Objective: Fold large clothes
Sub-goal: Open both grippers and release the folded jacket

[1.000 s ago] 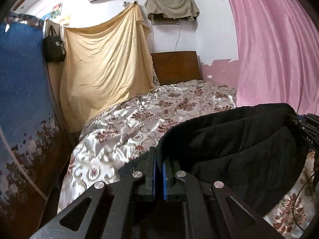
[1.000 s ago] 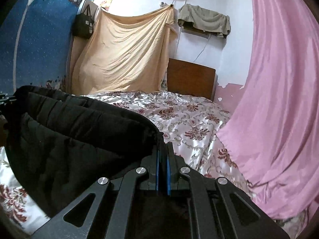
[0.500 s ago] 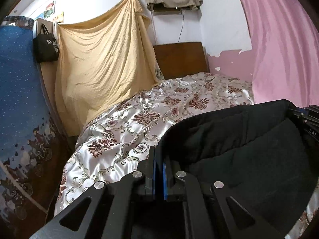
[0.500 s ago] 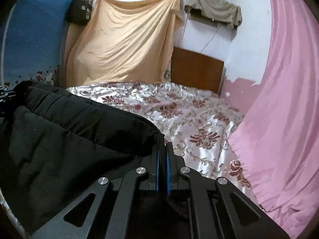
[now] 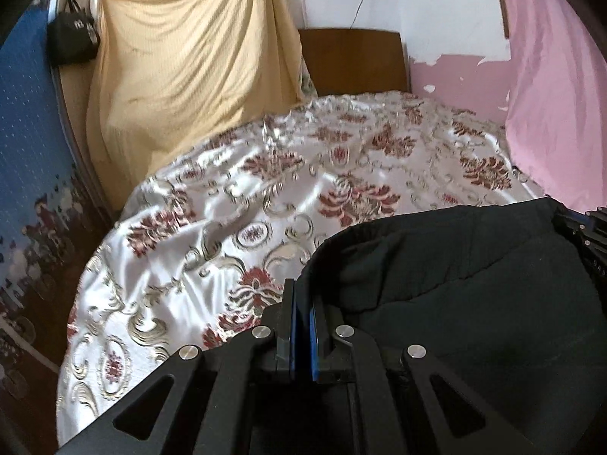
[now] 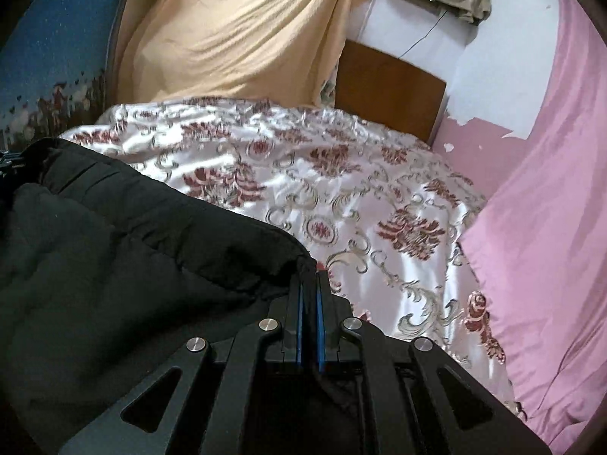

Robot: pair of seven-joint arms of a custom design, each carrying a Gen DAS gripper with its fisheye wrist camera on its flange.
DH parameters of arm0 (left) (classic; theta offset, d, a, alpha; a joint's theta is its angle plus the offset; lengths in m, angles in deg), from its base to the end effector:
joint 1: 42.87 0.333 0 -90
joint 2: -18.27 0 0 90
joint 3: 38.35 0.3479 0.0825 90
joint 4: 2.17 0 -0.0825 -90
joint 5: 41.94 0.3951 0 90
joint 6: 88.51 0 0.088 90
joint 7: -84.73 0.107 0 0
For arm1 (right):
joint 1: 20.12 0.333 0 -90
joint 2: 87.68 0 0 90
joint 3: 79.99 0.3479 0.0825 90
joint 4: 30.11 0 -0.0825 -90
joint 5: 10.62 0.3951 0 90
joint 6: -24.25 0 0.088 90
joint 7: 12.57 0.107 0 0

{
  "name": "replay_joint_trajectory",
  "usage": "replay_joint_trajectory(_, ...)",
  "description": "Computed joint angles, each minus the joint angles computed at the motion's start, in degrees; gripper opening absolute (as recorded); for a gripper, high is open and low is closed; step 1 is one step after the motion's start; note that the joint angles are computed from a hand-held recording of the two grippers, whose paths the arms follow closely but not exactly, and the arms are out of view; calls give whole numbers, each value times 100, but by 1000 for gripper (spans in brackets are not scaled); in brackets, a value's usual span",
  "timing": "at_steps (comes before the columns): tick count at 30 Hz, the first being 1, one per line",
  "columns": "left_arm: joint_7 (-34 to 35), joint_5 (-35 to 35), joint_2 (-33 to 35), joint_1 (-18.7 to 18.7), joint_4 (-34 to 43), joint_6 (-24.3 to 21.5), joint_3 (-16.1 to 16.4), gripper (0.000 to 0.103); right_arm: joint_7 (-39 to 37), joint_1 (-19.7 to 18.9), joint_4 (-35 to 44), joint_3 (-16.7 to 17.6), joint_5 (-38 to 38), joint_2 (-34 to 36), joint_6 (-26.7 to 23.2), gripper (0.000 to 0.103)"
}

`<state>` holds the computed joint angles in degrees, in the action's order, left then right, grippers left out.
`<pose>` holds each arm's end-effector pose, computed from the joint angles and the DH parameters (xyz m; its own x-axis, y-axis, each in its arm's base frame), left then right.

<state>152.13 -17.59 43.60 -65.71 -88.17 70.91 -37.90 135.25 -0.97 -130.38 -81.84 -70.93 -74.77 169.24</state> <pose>0.6937 -0.3071 0.5355 -0.2789 -0.9549 -0.1017 -0.5941 0.2548 -0.7630 0.6486 0.2138 0.5245 -0.1237 -0.9436 0.3070 -0.6358 -0.1621 -0.7546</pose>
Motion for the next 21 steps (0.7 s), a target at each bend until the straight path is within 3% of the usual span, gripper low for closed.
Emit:
replay_joint_trajectory(8,354,-624,419,195,527,-393,-267,10,-406,-18,301,-43,490,388,-30,6)
replay_joint_trajectory(11,580,-1265,308,471,378,-241,-544,15,-332,-30,153,-102,534,302,243,8)
replay_joint_trajectory(12,592,-1419,235,512,285,-159,-570,17,-207,-80,-3,-123,520,195,560,8)
replay_joint_trajectory(15,690,-1832,-34,629,-86,196,-673,37,174,-209,-366,-177,505,-69,1257,16)
replay_joint_trajectory(17,762,-1993,-275,640,-483,685,-693,68,650,-239,-648,-245,243,-292,1697,35)
replay_joint_trajectory(18,782,-2018,-398,605,-682,937,-667,71,1030,-217,-784,-288,-94,-429,1858,52)
replay_joint_trajectory(19,919,-2078,-576,625,-973,1256,-730,76,1273,-235,-869,-280,-326,-509,1953,60)
replay_joint_trajectory(21,1285,-2315,-807,733,-1323,1521,-947,84,1708,-280,-1115,-203,-815,-747,2177,62)
